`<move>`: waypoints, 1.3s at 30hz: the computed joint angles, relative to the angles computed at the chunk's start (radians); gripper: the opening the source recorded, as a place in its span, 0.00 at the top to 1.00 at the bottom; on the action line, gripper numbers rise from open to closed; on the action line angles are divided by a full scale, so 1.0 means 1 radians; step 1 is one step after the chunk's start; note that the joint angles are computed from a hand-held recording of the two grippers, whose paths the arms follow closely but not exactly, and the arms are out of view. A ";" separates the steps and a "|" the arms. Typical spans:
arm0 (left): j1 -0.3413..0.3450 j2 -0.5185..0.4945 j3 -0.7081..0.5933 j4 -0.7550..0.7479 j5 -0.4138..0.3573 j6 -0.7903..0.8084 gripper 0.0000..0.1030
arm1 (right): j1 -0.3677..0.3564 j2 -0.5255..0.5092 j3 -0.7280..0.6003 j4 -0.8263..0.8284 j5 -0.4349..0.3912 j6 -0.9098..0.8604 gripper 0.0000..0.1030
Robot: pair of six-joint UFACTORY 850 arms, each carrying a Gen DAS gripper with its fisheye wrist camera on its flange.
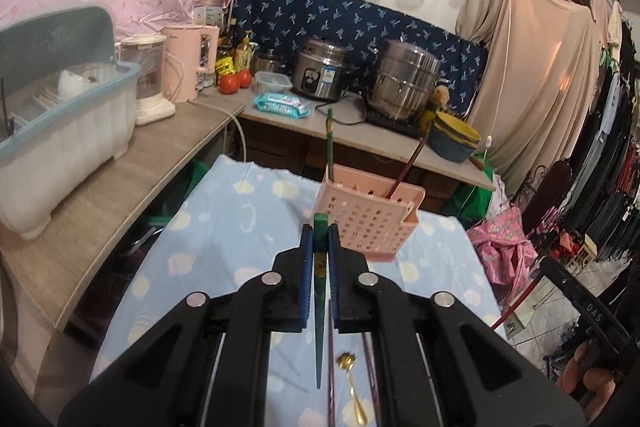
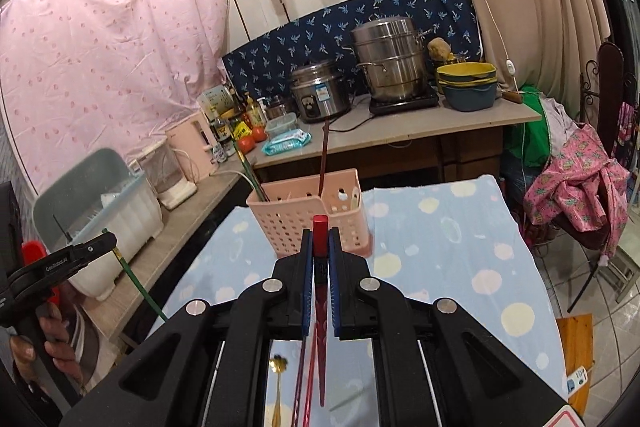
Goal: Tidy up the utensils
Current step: 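Carry both chopsticks over the pink basket and open both tools to drop them in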
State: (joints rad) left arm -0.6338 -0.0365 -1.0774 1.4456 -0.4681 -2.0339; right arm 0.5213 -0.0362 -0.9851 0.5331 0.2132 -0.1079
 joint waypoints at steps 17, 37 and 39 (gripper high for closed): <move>0.116 -0.239 -0.440 0.308 0.066 -0.144 0.93 | -0.098 -0.267 -0.450 -0.448 0.057 0.516 0.93; 0.213 -0.450 -0.536 0.117 0.166 -0.055 0.93 | -0.105 -0.545 -0.686 -0.215 -0.101 0.254 0.93; 0.219 -0.453 -0.526 0.101 0.170 -0.057 0.93 | -0.105 -0.546 -0.681 -0.173 -0.102 0.212 0.92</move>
